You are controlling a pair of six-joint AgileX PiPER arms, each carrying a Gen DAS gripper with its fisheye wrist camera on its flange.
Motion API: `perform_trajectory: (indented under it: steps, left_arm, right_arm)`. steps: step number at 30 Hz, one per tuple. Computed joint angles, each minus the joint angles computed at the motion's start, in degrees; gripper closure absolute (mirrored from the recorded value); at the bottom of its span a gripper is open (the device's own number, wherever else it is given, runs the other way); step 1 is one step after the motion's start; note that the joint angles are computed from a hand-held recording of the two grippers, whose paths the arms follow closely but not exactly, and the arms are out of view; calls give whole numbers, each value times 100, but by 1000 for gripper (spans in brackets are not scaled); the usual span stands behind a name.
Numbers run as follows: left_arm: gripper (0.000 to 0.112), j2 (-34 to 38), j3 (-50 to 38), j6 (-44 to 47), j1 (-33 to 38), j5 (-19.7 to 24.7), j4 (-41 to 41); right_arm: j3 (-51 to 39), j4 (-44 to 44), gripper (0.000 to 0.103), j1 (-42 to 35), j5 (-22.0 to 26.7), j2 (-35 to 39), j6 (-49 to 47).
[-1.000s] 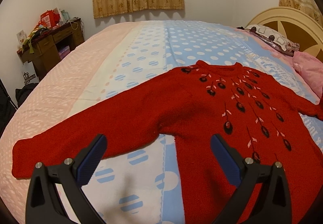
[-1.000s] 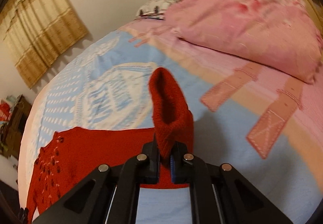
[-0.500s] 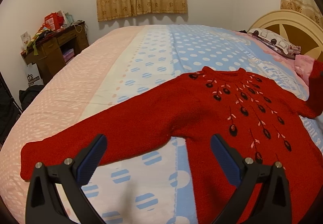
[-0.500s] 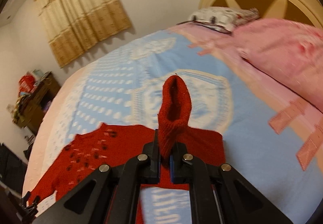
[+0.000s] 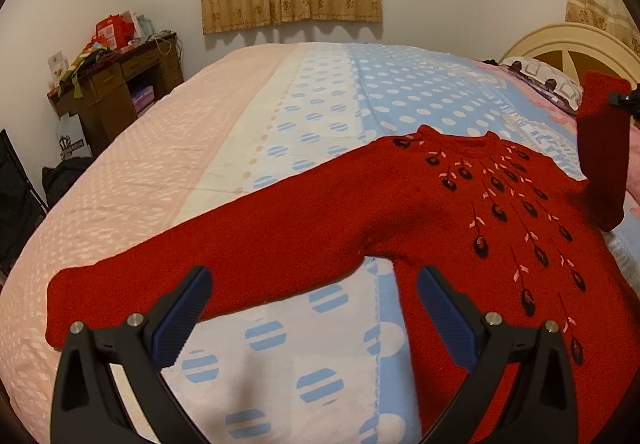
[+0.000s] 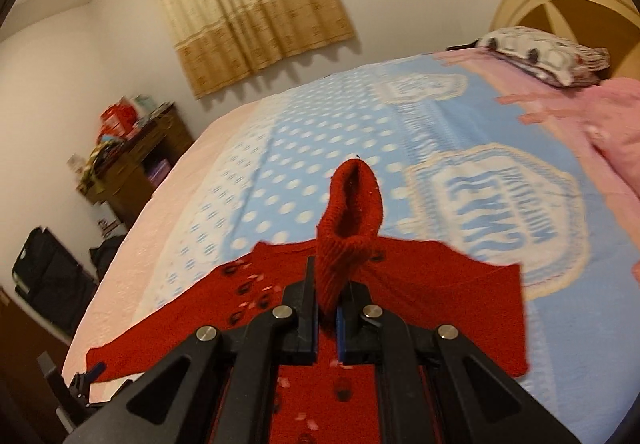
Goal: Fold small clothes
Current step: 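Lift the sleeve with the right tool and lay it across the sweater body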
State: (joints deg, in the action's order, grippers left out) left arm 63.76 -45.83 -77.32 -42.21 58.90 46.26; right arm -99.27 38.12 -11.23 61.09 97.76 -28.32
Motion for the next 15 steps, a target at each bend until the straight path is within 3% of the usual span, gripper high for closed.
perform_trajectory:
  steps: [4,7,15]
  left_arm:
    - [9,-80,26,96,230,-88,-209]
    - [9,-222,150,469,674,-523,-644]
    - [9,-212,205,603,640,-441,-752]
  right_arm:
    - [690,-158,98,773,-485,-268,-6]
    - [1172,-267,98,1313,-875,-384,-28]
    - [2359,-385,98,2372,-1971,-343,-239]
